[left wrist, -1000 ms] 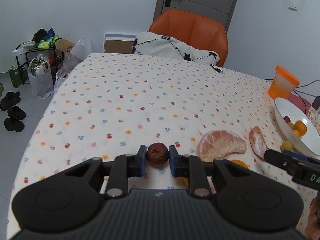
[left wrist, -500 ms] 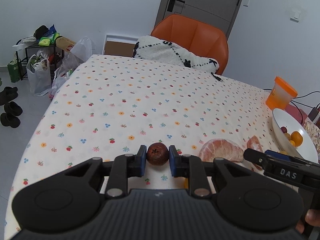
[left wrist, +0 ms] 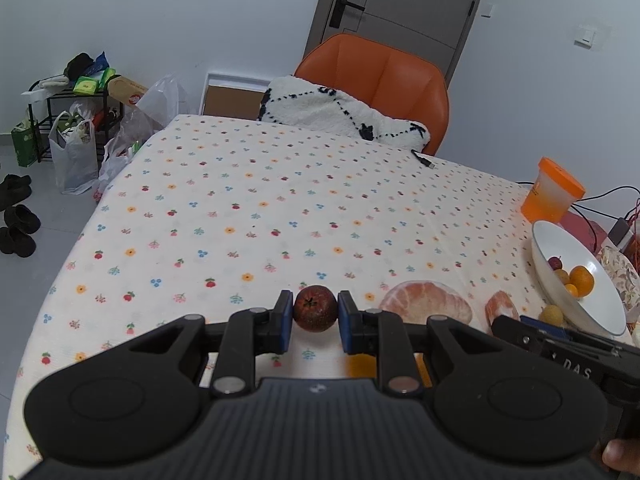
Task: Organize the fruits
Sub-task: 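Grasp the dark red round fruit with the left tool while the right tool grasps a pomelo segment, then carry the dark red fruit with the left tool while the right tool carries the segment to the plate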
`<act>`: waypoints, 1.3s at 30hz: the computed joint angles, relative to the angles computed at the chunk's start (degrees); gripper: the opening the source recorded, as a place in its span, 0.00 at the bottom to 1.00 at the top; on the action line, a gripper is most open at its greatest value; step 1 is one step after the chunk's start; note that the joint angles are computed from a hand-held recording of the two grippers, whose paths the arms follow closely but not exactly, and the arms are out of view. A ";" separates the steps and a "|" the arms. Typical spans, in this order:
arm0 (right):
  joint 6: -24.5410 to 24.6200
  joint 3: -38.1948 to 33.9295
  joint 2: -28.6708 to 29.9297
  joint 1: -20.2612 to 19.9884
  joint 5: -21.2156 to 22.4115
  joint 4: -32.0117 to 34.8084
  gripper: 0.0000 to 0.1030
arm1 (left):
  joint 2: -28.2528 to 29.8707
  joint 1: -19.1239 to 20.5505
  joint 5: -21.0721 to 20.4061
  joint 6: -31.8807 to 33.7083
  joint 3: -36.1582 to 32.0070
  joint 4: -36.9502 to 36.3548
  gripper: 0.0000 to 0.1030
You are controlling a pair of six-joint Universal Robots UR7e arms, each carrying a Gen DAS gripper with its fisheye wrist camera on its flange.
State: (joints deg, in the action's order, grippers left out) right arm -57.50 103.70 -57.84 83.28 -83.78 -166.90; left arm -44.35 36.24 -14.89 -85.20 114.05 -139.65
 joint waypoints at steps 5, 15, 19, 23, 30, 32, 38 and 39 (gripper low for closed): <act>0.81 0.75 -2.16 -1.47 2.07 2.23 0.32 | 0.65 -0.96 0.79 0.97 -1.15 0.01 0.21; 1.05 1.30 -5.22 -2.83 6.58 4.38 0.32 | 3.76 -1.91 1.58 9.10 -4.66 -5.10 0.21; 1.45 1.32 -6.06 -3.32 8.14 4.06 0.32 | 5.84 -1.95 1.31 14.90 -6.68 -9.88 0.21; 1.80 1.29 -7.08 -4.03 9.46 3.33 0.32 | 8.42 -2.06 1.02 22.23 -9.16 -16.25 0.21; 2.27 0.39 -8.61 -5.71 11.38 2.66 0.32 | 13.29 -1.90 -0.30 34.31 -14.76 -25.38 0.21; 2.57 0.04 -8.83 -6.10 11.72 2.51 0.32 | 14.45 -1.74 -0.90 36.60 -16.35 -26.85 0.21; 3.12 -0.61 -9.57 -7.59 12.83 2.03 0.32 | 17.70 -1.39 -2.11 42.91 -20.82 -30.36 0.21; 3.24 -0.81 -9.60 -7.82 12.96 2.03 0.32 | 18.21 -1.35 -2.30 44.01 -21.55 -30.92 0.21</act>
State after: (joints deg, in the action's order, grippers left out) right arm -54.26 102.89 -67.44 75.47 -70.83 -164.87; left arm -26.13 34.89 -17.18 -41.19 92.50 -170.57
